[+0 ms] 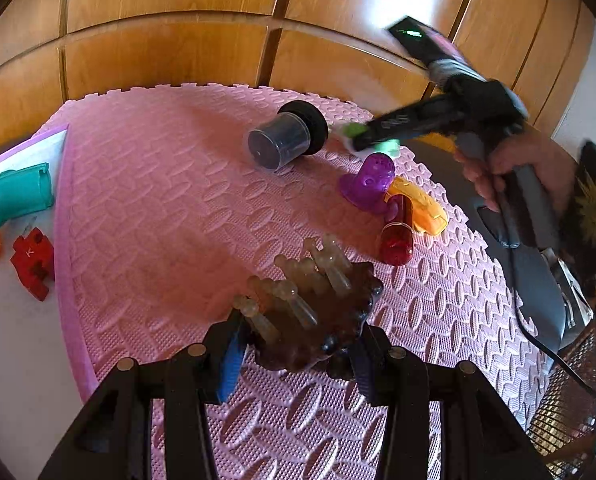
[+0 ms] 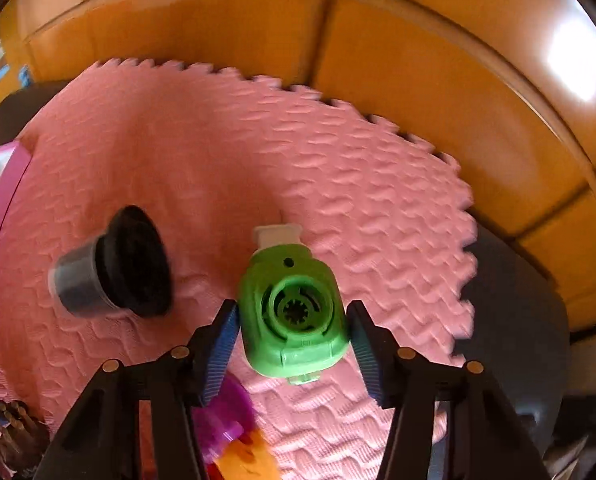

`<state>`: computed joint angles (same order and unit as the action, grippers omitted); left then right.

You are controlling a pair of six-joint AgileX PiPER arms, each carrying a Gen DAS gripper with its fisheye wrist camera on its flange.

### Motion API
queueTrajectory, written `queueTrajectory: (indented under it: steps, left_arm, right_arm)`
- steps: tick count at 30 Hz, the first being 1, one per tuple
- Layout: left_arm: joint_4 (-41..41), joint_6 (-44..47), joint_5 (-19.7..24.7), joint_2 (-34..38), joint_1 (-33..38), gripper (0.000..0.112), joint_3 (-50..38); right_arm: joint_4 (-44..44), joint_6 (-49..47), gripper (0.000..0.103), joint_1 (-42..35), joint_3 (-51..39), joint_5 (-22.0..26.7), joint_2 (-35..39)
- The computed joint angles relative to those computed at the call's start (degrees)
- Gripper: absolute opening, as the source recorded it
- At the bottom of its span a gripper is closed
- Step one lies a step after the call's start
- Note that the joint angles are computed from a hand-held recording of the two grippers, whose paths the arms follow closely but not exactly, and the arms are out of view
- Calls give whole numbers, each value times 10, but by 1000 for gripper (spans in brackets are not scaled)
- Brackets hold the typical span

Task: Organize rigid objects
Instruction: 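Lift the brush with the left gripper while the right gripper grasps the green plug toy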

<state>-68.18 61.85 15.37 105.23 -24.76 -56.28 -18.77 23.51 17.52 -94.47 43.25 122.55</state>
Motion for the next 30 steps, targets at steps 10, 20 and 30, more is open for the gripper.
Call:
queueTrajectory:
  steps: [10, 20, 30]
  left_arm:
    - [38, -42, -21, -1, -14, 46, 0]
    - [214, -228, -29, -25, -24, 46, 12]
    - [253, -249, -51, -98, -29, 46, 69]
  right_arm:
    - [-75, 178, 53, -1, 283, -60, -184]
    - [-126, 316, 53, 90, 422, -98, -260]
    - [-252, 477, 53, 78, 468, -194, -249]
